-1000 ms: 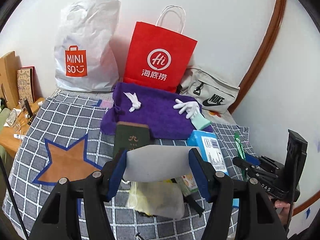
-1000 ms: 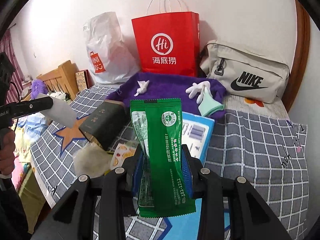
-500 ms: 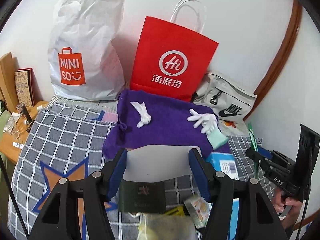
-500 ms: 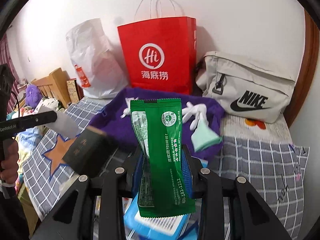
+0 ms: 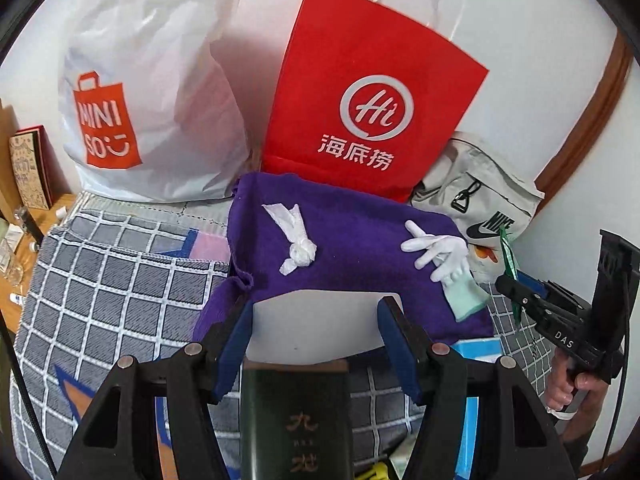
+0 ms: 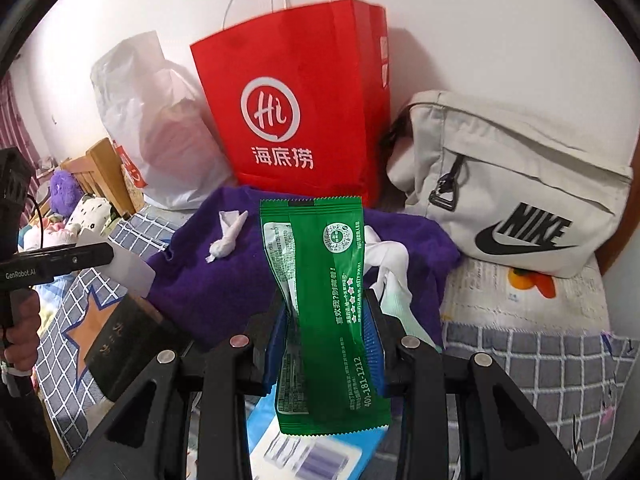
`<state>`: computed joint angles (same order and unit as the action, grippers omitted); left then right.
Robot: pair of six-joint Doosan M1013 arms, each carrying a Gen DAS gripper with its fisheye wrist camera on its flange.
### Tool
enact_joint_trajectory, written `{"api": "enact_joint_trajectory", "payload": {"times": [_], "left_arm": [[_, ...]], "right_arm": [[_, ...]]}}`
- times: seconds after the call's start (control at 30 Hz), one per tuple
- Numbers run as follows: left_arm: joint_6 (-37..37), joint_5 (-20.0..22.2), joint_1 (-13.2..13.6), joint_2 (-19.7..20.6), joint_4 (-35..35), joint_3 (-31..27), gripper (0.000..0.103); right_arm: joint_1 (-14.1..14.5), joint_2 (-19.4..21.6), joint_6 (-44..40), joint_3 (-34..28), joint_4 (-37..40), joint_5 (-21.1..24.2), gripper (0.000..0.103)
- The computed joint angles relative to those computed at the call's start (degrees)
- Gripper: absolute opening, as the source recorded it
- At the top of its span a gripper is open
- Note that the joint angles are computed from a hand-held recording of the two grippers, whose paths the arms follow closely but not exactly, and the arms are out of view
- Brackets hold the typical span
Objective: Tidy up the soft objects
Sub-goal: 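Carry the block in the left gripper and packet in the right toward the purple towel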
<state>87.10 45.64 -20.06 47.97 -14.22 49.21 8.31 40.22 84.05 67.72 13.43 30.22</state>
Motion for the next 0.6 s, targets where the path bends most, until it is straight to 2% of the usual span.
{"api": "enact_joint_trajectory", "payload": {"times": [0.17, 0.3, 0.47, 0.6], "left_arm": [[-0.7, 3.1, 0.1, 2.7, 0.5, -4.2, 0.062], [-0.3, 7.4, 0.4, 5.4, -0.9, -8.5, 0.062], [-1.7, 12.0, 0.2, 8.8, 1.1, -13.8, 0.062], [-3.0, 18.0, 0.4, 12.4, 0.8, -19.7, 0.063]], "right_arm": [[-0.4, 2.7, -0.2, -3.5, -0.2, 2.9, 0.035], [-0.4, 4.6, -0.7, -6.1, -0.7, 5.6, 0.035], [-0.2, 6.6, -0.3, -8.8, -3.0, 8.8, 0.035], [-0.3, 8.1, 0.4, -10.9, -3.7, 12.1, 0.035]]}}
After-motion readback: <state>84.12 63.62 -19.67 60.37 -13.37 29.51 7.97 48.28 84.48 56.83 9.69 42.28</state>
